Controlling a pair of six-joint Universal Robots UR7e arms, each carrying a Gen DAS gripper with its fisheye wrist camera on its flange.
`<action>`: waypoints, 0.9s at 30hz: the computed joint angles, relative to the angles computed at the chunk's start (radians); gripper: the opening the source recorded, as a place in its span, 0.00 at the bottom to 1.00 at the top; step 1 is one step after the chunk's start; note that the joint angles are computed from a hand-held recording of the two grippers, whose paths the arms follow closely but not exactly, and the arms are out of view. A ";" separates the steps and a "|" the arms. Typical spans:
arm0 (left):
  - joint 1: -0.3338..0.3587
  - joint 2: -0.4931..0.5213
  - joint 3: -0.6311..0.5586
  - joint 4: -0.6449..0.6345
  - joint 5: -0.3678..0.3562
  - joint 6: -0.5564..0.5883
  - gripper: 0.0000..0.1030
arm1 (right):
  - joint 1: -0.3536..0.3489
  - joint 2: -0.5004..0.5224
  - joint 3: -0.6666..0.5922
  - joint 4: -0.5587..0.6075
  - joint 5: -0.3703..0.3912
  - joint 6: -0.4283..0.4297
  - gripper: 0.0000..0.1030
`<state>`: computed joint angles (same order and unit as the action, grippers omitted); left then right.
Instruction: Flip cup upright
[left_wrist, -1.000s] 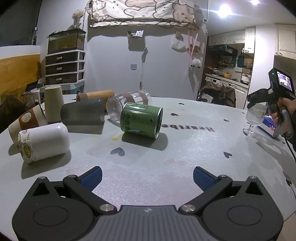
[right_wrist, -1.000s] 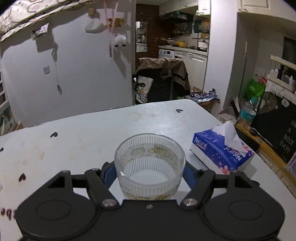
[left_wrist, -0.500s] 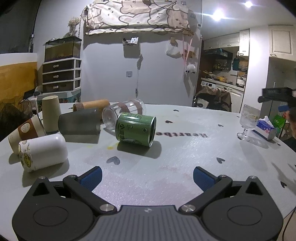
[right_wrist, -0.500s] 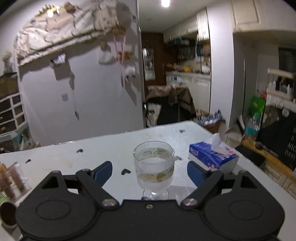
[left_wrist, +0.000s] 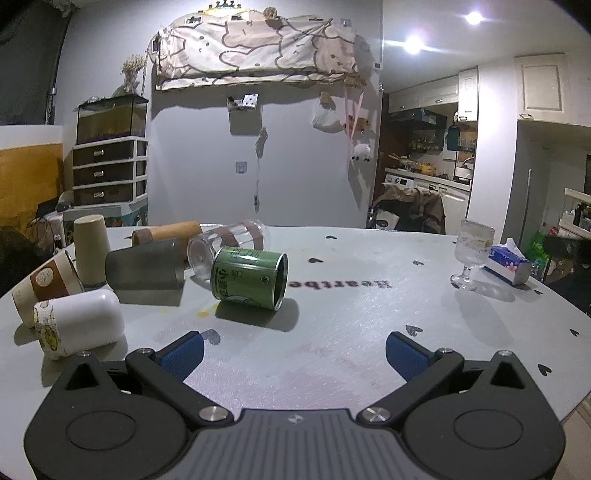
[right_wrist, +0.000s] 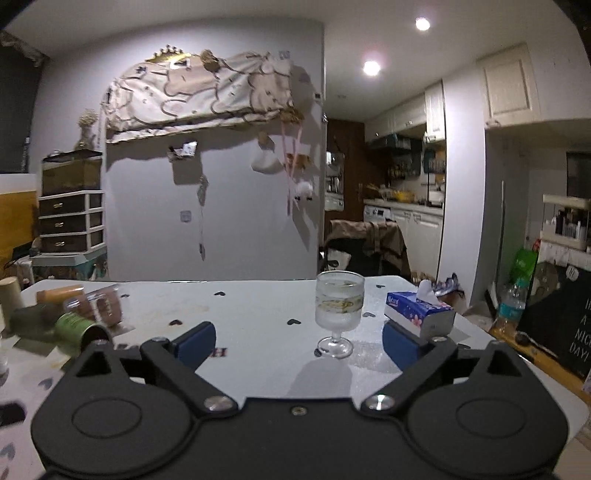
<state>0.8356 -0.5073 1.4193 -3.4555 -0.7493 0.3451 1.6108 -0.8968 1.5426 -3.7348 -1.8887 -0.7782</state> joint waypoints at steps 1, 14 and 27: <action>-0.002 0.000 0.002 -0.007 -0.001 0.006 1.00 | 0.001 -0.007 0.026 -0.020 0.005 -0.008 0.98; -0.022 -0.017 0.053 -0.058 0.004 0.023 1.00 | -0.001 -0.028 0.197 -0.139 -0.012 -0.026 1.00; -0.033 -0.024 0.080 -0.099 -0.001 0.051 1.00 | 0.000 -0.050 0.254 -0.176 -0.004 -0.007 1.00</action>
<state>0.8023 -0.5313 1.4998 -3.5540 -0.7503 0.3965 1.6105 -0.9467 1.7971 -3.9104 -1.8928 -0.7847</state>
